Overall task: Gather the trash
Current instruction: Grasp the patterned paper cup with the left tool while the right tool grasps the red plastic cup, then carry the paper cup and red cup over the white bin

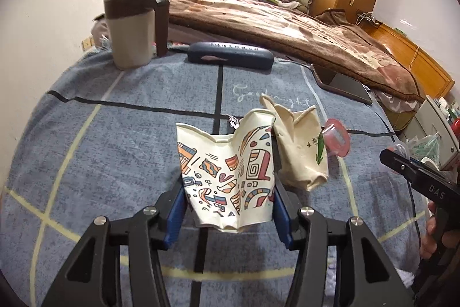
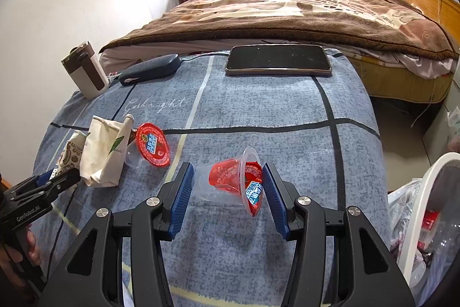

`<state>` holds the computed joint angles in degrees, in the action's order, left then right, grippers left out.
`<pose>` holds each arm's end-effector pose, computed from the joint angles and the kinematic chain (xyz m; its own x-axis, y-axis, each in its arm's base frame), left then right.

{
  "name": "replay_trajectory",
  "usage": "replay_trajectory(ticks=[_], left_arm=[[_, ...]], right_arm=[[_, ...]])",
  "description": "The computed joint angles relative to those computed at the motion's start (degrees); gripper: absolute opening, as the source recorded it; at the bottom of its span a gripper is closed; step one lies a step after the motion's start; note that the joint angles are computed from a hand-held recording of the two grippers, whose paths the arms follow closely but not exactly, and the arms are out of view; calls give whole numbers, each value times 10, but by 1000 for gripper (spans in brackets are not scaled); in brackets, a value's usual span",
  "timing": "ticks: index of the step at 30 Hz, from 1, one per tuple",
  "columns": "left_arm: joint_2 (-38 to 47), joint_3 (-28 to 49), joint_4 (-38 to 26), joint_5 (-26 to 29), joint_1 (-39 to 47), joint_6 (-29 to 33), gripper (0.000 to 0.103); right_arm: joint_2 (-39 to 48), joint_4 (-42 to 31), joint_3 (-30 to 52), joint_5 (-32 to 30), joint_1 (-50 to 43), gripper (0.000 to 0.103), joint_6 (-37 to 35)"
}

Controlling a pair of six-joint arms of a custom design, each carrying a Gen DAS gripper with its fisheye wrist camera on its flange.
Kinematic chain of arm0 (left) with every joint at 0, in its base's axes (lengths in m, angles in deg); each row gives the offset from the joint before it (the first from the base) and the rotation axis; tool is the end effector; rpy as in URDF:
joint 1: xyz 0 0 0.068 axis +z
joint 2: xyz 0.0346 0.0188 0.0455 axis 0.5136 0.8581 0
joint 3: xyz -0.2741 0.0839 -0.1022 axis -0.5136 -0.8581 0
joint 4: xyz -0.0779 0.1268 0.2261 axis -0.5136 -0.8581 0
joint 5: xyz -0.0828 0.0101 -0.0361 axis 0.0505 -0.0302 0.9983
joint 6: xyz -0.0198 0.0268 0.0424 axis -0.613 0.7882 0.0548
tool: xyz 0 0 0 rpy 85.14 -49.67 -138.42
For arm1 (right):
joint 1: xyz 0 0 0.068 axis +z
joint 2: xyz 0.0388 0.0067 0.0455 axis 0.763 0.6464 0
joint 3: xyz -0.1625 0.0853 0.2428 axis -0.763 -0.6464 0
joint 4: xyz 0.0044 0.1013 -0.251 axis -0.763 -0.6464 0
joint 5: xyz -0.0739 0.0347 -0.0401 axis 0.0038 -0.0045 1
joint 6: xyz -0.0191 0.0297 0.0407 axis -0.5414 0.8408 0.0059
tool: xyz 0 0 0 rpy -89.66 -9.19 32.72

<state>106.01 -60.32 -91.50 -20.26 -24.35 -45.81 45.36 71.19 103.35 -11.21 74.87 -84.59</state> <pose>0.1309 -0.1473 0.1212 -0.5844 -0.4710 -0.6608 -0.5359 0.8355 -0.1215 0.2796 0.1437 0.1251 -0.6646 -0.3817 -0.6424 -0.6302 0.7482 0.2074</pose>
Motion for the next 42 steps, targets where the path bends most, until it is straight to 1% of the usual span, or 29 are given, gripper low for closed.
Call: replay_trajectory(ticks=[2,5,7,11,16,26,33,42], left_arm=[[1,13,-32,-11,-18,-20,55],[-7,24,-52,-17,-39,-36,55],[4,47,-85,-26,-55,-50,55],[14,80,-108,-39,-78,-52,55],[32,125,-126,-53,-97,-39,55],[85,213,-117,-67,-111,27,55],[132,279,-83,-64,-112,102,55],[211,379,-31,-43,-109,202,55]], right_arm=[[-10,0,-7,-5,-6,52,0],[-28,-3,-19,-15,-18,52,-1],[-40,-7,-26,-18,-25,52,-4],[-65,-11,-40,-27,-40,52,-11],[-97,-18,-59,-35,-62,52,-24],[-158,-47,-84,-70,-144,52,-56],[-183,-72,-88,-103,-219,52,-89],[-194,-109,-75,-134,-322,52,-144]])
